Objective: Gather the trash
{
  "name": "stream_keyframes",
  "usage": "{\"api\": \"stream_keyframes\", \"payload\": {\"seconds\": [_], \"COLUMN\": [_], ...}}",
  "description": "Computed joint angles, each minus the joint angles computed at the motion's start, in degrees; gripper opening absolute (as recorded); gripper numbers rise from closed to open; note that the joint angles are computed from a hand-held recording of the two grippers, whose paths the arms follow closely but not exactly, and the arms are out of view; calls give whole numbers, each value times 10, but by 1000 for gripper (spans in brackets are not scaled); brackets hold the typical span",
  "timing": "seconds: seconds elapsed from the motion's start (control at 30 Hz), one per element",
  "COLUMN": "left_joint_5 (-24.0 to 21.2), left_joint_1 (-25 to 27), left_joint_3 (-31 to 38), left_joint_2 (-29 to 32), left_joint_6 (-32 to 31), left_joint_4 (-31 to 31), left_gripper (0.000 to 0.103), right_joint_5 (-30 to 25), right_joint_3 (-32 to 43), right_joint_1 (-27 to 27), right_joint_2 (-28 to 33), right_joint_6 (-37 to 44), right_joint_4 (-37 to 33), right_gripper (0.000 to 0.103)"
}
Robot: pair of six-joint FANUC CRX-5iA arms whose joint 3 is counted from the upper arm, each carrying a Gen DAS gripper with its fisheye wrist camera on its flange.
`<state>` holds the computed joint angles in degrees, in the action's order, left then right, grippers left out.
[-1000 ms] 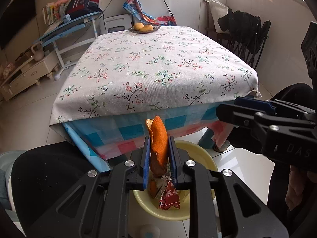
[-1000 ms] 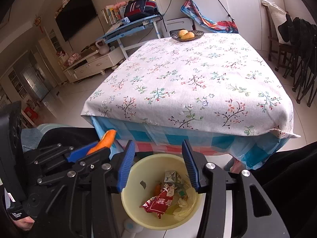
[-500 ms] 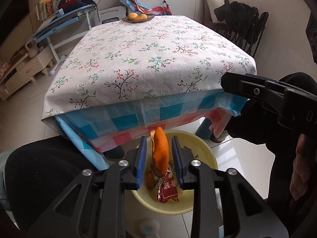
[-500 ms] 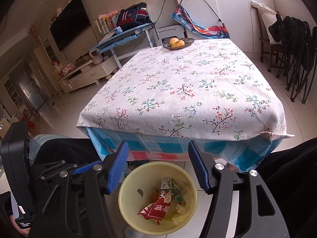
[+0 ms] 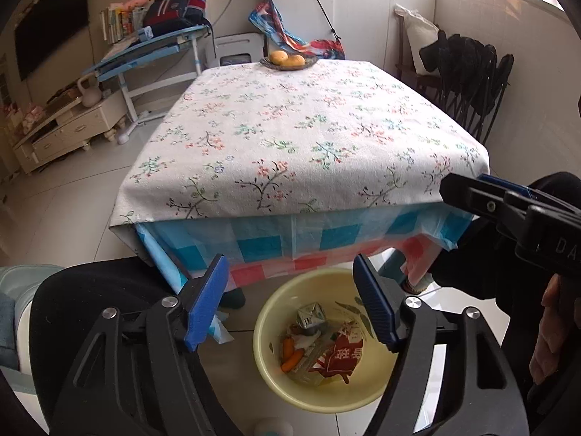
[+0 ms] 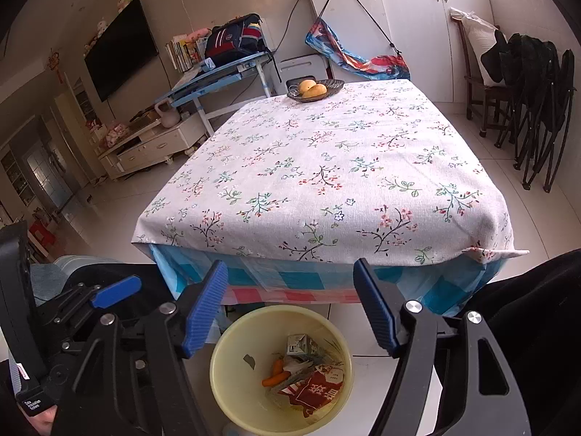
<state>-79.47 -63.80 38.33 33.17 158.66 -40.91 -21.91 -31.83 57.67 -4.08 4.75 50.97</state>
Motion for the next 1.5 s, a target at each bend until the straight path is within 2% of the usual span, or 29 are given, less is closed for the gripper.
{"api": "stream_keyframes", "payload": {"seconds": [0.47, 0.87, 1.03, 1.5], "left_joint_5": [-59, -81, -91, -101], "left_joint_1": [-42, -58, -65, -75], "left_joint_3": [14, 11, 15, 13], "left_joint_2": [-6, -12, -10, -12], "left_joint_6": [66, 95, 102, 121], "left_joint_4": [-122, -168, -188, -216], "left_gripper": [84, 88, 89, 93], "right_joint_5": [-18, -25, -34, -54], "right_joint_3": [-27, -45, -52, -58], "right_joint_1": [-14, -29, -35, -43], "right_joint_2": [-6, -11, -14, -13], "right_joint_6": [-126, -206, -242, -290], "right_joint_4": [168, 277, 319, 390], "right_gripper": [76, 78, 82, 86]}}
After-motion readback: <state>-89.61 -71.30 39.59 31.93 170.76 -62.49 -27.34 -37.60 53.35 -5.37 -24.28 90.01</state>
